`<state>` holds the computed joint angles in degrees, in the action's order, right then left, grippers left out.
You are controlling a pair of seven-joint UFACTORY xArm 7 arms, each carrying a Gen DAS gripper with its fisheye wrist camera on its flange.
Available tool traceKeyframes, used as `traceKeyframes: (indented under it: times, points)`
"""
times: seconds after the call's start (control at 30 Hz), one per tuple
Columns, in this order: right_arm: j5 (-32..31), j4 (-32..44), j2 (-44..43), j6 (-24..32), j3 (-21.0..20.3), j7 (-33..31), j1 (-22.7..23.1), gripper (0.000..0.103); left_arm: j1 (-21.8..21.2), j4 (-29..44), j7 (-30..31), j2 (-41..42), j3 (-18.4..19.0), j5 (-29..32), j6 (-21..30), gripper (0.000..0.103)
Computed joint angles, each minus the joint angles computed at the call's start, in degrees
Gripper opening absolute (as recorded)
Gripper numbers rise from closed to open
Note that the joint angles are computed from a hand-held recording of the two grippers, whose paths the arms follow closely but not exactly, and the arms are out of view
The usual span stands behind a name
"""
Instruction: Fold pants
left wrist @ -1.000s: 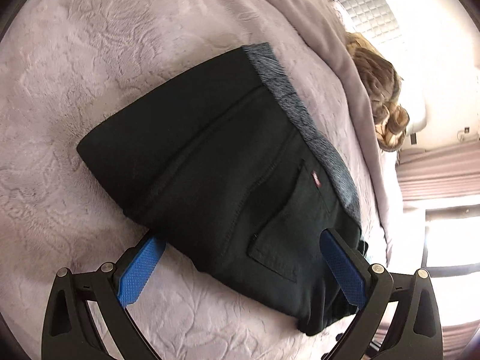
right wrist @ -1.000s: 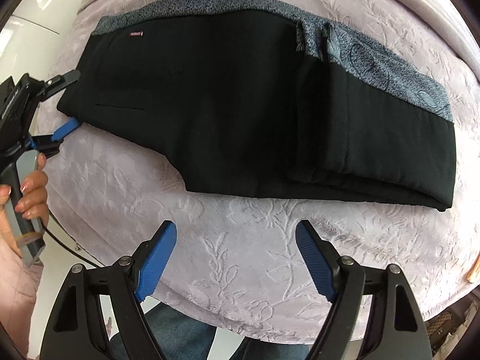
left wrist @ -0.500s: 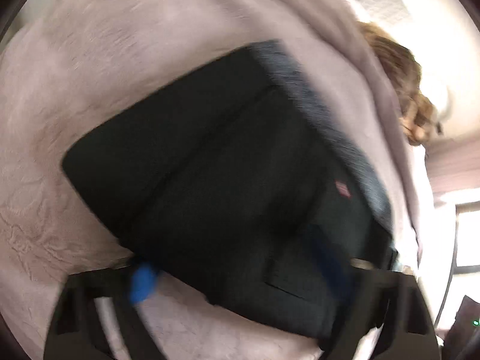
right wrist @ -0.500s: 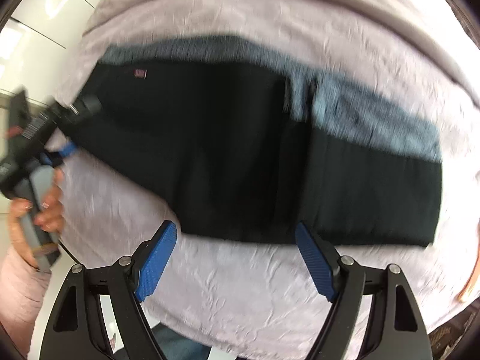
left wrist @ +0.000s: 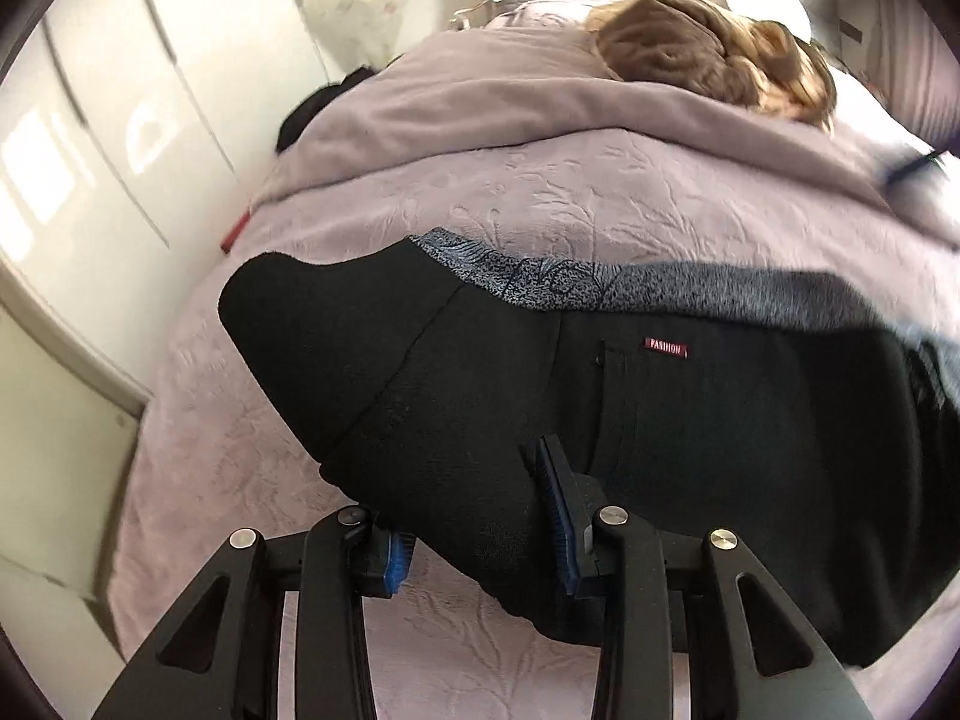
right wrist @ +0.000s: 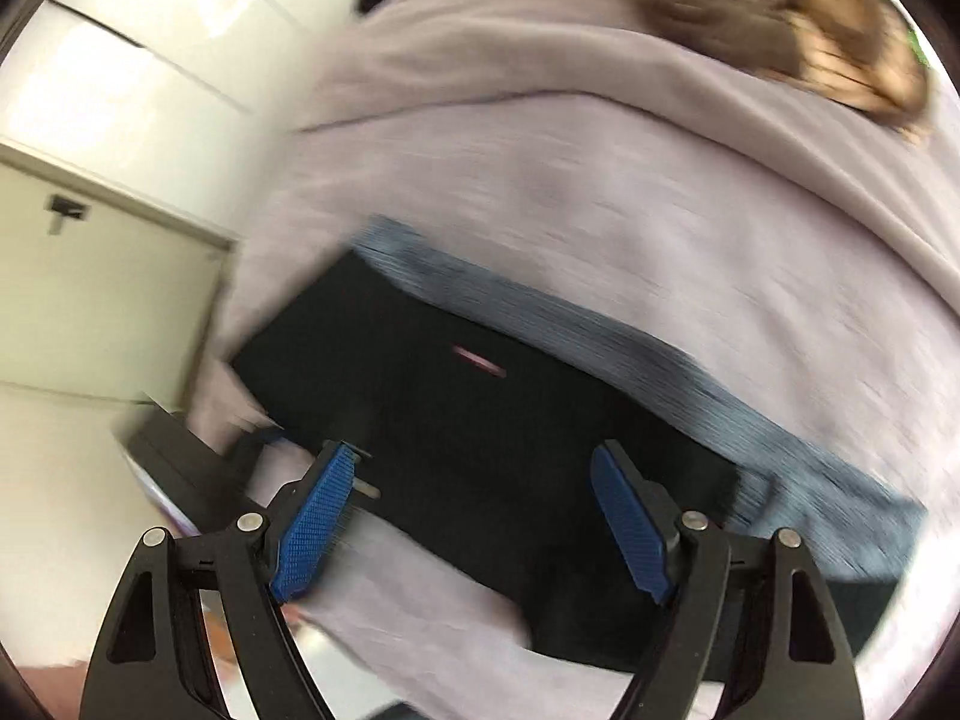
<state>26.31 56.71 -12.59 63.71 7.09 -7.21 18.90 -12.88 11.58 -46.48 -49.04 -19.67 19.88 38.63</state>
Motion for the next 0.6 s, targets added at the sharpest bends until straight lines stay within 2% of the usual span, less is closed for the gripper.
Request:
traceKeyframes:
  times: [0.1, 0.17, 0.27, 0.33, 0.43, 0.47, 0.5, 0.53, 0.6]
  points:
    - [2.35, 10.52, 9.95, 3.46, 2.06, -0.92, 2.46, 0.084, -0.58, 0.56, 0.39, -0.68, -2.85, 2.13, 2.94, 0.038]
    - [-2.29, 19.48, 18.06, 8.76, 4.38, 0.22, 4.17, 0.084, -0.27, 1.44, -0.05, 0.38, -3.92, 3.69, 3.51, 0.038]
    - [-9.39, 29.21, 27.19, 13.15, 6.76, 2.0, 7.6, 0.084, -1.0, 1.43, -0.21, -0.15, -3.45, 4.29, 4.79, 0.038]
    - [-10.26, 34.85, 32.64, 16.75, 7.34, 2.89, 8.99, 0.084, -1.14, 1.66, -0.61, 0.17, -3.44, 4.62, 5.05, 0.038]
    - [-12.53, 38.69, 37.01, 20.58, 7.16, 5.42, 11.07, 0.084, -1.1, 2.61, -1.21, 1.3, -4.12, 5.67, 5.6, 0.038]
    - [-12.95, 39.69, 38.38, 22.21, 6.91, 6.18, 11.29, 0.078, -1.25, 3.15, -1.08, 1.73, -3.96, 5.83, 5.78, 0.038]
    - [-12.5, 39.38, 38.34, 22.64, 6.8, 6.38, 11.02, 0.063, -1.6, 3.63, -0.75, 1.99, -3.54, 5.69, 6.03, 0.038]
    - [-9.7, 38.19, 38.05, 22.7, 6.78, 6.37, 9.6, 0.022, -1.93, 4.21, -0.77, 1.99, -3.86, 5.83, 6.51, 0.038]
    - [-7.12, 34.83, 35.64, 20.45, 6.37, 5.75, 7.65, 0.019, -2.81, 5.72, -0.54, 1.51, -4.82, 6.39, 7.89, 0.038]
